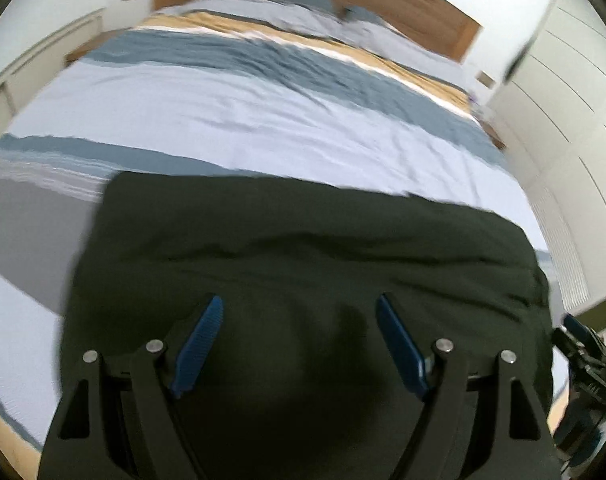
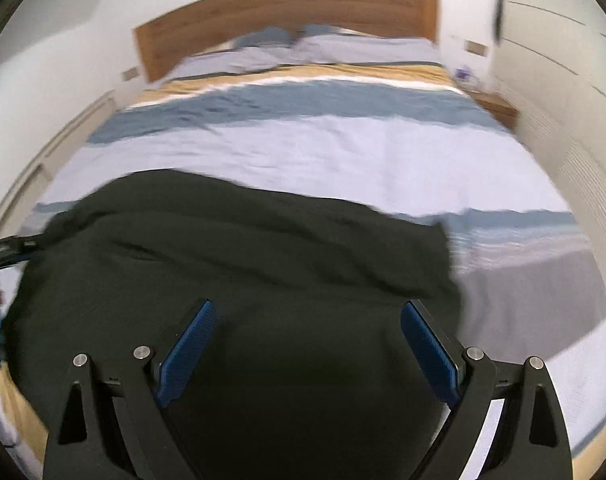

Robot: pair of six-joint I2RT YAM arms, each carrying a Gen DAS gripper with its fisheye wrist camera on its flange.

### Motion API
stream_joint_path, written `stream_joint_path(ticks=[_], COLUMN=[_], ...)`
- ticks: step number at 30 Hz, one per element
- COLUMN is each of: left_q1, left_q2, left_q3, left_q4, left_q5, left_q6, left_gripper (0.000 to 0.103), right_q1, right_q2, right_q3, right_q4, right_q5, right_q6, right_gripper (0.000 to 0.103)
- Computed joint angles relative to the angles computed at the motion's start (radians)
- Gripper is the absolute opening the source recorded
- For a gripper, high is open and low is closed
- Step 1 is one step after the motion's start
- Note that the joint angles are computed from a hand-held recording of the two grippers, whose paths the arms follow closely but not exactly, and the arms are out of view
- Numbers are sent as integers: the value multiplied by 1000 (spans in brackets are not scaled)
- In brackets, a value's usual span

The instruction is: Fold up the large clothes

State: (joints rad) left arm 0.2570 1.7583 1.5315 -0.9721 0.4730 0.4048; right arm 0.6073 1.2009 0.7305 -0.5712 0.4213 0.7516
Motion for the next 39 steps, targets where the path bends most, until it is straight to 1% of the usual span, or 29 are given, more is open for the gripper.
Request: stream_joint_path(ticks=[2,4,7,8,11,14,16,19,21,24,28,31,34,38,39], left_q1=[-18,-12,39,66,125,164,186,199,201,204,216,233,249,288,292], left_q2=[-14,-10,-31,-20,-18,-41,-92,-174,-238,-331,-434,-505,-543,-635,-638], left_q3=[-44,-69,-115,-104,-102,-123,-173,-248,-303,-370,-441,-487,-510,-559,-560], left_q4=[19,26,43,38,42,48,66,94,109,129,137,120,97,45,39], left_q5=[-11,-16,-21,-24,-32,-22,-7,8,21,33,52,61,66,74,75], left_q6=[8,23,58,66,78,95,108,118,125,140,157,190,215,279,287], left_gripper=[79,79,79,79,79,79,79,79,79,79,79,79,79,79,79], right_q1=[60,99,107,98,59,14,10,38,102,220,351,425,510,581,596], right_q2=[69,121,145,131,101,40,-4,-36,-46,-5,37,71,103,134,134], right_q3=[32,33,-7,-29,-74,-108,-116,-113,-101,-52,-12,15,43,65,63], right_q4=[39,86,123,120,77,-4,-48,-69,-87,-103,-112,-129,-165,-207,-213], right_q5=[-5,-24,-56,-57,-37,-22,-3,25,57,123,186,218,245,259,261], right_q6=[16,16,19,26,44,64,84,109,145,199,279,350,457,564,589], right_gripper=[93,93,93,93,94,94,94,94,94,94,101,102,102,102,102])
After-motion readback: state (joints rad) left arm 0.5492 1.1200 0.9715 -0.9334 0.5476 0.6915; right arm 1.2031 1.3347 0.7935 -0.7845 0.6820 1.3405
